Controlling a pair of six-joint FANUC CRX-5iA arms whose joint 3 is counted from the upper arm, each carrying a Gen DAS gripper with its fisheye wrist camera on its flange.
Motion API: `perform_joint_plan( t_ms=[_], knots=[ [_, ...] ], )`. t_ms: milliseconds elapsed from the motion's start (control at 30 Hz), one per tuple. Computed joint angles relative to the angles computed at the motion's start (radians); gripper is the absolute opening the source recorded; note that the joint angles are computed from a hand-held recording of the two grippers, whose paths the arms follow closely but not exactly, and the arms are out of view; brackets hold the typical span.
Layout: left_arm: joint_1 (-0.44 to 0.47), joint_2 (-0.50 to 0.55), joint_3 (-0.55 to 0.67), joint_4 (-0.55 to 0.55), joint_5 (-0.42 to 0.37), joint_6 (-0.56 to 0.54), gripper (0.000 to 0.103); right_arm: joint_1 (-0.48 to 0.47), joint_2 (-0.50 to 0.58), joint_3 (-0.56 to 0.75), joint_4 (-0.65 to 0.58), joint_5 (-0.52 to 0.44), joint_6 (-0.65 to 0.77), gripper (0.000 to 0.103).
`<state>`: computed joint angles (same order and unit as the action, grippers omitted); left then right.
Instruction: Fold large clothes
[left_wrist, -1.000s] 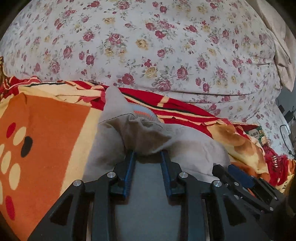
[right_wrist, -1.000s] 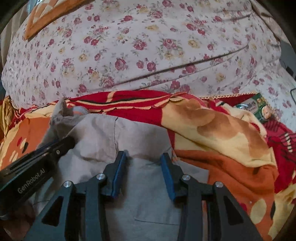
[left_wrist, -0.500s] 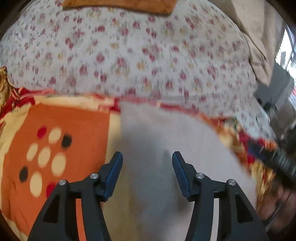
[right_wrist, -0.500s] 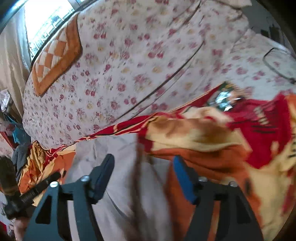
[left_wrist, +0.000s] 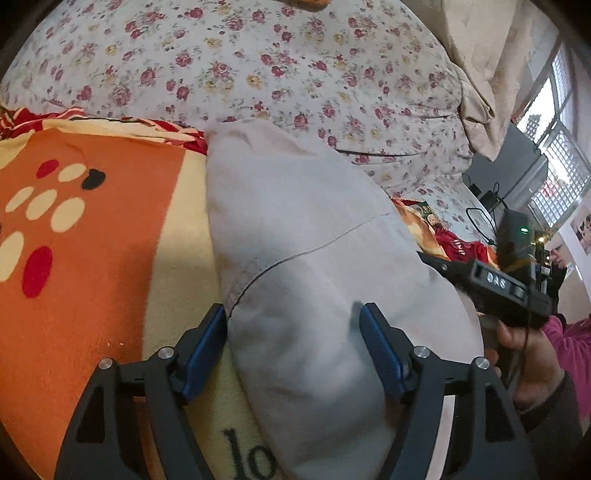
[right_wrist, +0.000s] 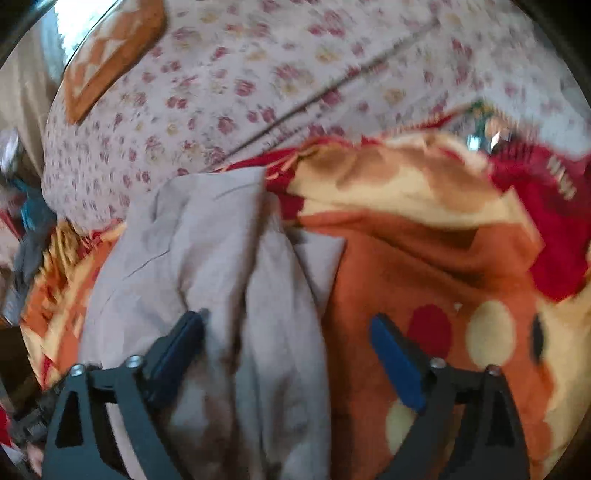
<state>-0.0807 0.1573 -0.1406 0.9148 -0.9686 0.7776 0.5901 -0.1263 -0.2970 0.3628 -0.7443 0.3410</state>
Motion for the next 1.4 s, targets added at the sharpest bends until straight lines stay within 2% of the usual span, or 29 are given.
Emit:
perform_joint_plan(
  t_ms=[100,133,167,233,267,333,400,433,567,700,767,867,933,967,1033,1100,1200,1300,1333,1400],
  knots=[
    [0.003,0.01,0.018,-0.014,-0.016,-0.007,0.061,-0.035,-0.01,-0.028,-0.053,0.105,0.068,0.097],
    [0.002,0.009,0.019,-0.014,-0.011,-0.012,0.052,-0.043,-0.011,-0.033,-0.066,0.133,0.095,0.095],
    [-0.001,0.001,0.009,-0.003,0.003,-0.028,0.047,-0.047,-0.012,-0.04,-0.073,0.161,0.108,0.085],
    [-0.005,-0.016,-0.01,0.01,0.033,-0.049,0.028,-0.067,-0.014,-0.044,-0.135,0.233,0.171,0.072],
    [-0.009,-0.027,-0.024,0.021,0.054,-0.067,0.025,-0.067,-0.016,-0.054,-0.118,0.247,0.154,0.062],
    [-0.019,-0.046,-0.046,0.029,0.095,-0.094,0.015,-0.066,-0.006,-0.048,-0.12,0.265,0.165,0.052],
    [-0.023,-0.054,-0.049,0.029,0.111,-0.102,0.01,-0.053,-0.009,-0.063,-0.054,0.273,0.118,0.041],
    [-0.022,-0.056,-0.046,0.028,0.116,-0.104,0.008,-0.05,-0.012,-0.062,-0.066,0.287,0.126,0.032],
    [0.004,-0.049,-0.019,0.047,0.088,-0.111,0.006,-0.03,-0.013,-0.063,-0.026,0.31,0.058,0.022],
    [0.069,-0.049,0.01,0.041,0.078,-0.108,0.005,-0.012,0.023,-0.022,-0.091,0.37,0.074,0.02],
    [0.11,-0.044,0.028,0.028,0.076,-0.092,0.004,0.005,0.077,0.043,-0.187,0.399,0.151,0.02],
    [0.169,-0.034,0.047,0.007,0.063,-0.096,0.005,0.036,0.151,0.126,-0.244,0.394,0.22,0.02],
    [0.198,-0.001,0.077,-0.024,0.007,-0.084,0.009,0.06,0.194,0.14,-0.127,0.385,0.126,0.025],
    [0.206,0.024,0.103,-0.054,-0.033,-0.069,0.01,0.065,0.198,0.132,-0.08,0.383,0.076,0.033],
    [0.212,0.037,0.106,-0.06,-0.054,-0.083,0.015,0.069,0.199,0.128,-0.038,0.347,0.004,0.043],
    [0.221,0.035,0.095,-0.029,-0.067,-0.107,0.016,0.071,0.179,0.123,-0.052,0.327,-0.018,0.043],
    [0.24,0.026,0.103,-0.029,-0.084,-0.07,0.016,0.097,0.114,0.07,0.091,0.286,-0.175,0.043],
    [0.254,-0.048,0.038,0.032,-0.029,-0.138,0.016,0.177,0.042,0.037,0.318,0.15,-0.273,0.043],
    [0.258,-0.07,0.014,0.071,-0.025,-0.183,0.016,0.231,0.039,0.044,0.425,0.053,-0.276,0.043],
    [0.264,-0.125,-0.044,0.155,-0.041,-0.286,0.016,0.342,0.072,0.085,0.544,-0.128,-0.183,0.042]
  ],
)
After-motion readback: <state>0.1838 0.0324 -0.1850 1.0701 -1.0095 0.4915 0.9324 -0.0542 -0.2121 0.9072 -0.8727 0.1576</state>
